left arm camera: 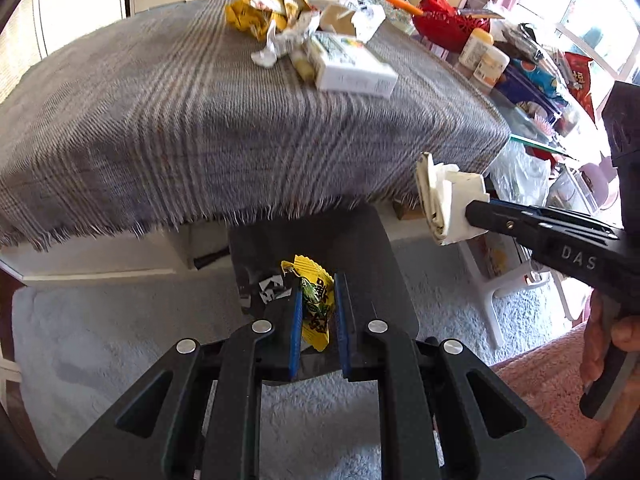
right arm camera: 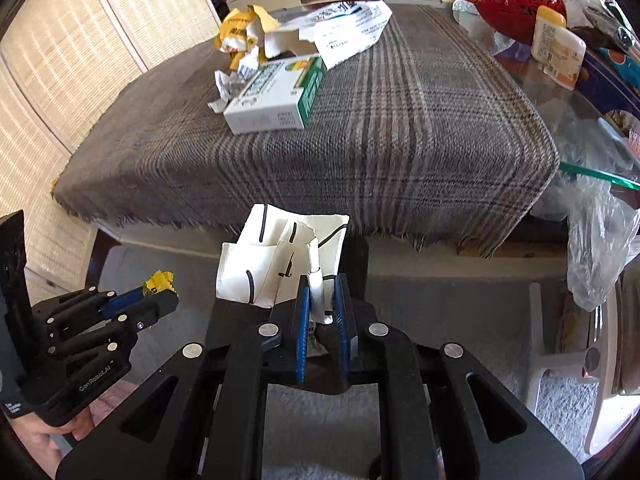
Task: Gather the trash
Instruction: 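Drop the yellow wrapper and white paper into the bin, opening both grippers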
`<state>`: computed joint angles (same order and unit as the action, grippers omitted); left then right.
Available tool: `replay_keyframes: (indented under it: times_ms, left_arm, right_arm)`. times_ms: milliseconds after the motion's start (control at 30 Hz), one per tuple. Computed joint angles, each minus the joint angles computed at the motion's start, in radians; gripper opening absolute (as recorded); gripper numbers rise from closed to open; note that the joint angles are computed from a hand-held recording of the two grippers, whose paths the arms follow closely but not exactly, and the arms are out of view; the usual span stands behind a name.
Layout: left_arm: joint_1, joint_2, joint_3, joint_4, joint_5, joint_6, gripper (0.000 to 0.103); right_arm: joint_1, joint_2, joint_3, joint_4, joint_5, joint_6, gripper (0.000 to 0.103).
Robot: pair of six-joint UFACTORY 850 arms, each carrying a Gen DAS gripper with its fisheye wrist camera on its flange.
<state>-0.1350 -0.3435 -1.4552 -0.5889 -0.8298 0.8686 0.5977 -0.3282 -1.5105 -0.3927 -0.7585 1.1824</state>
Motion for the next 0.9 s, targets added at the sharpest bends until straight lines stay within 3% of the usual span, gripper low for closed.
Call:
replay_keyframes:
  times_ms: [533,733,800,833,900]
  left_arm:
    - [-0.043,-0.123,-0.025,0.116,-0.063,-0.128,0.015]
    - [-0.045,-0.132,-0.038,0.128,-0.058,-0.146,0.029]
    - [-0.047,-0.132,-0.043,0.150,-0.048,-0.157,0.038]
    - [-0.046,-0.133,-0.044,0.151,-0.045,-0.163,0.049]
    - [-0.044,-0.130,-0.041,0.149,-0.034,-0.170,0.060]
  right_arm:
    - [-0.046,-0.095,0.014,0.226,0.054,-0.118,0.015]
    - [-0.058,-0.103,0.007,0.243,0.071,-0.118,0.020]
    - [-0.059,-0.102,0.010,0.238,0.072,-0.104,0.042]
    - [-0.057,-0.102,0.011,0.231,0.076,-0.088,0.063]
    - [-0.054,-0.092,0.020,0.193,0.075,-0.046,0.067]
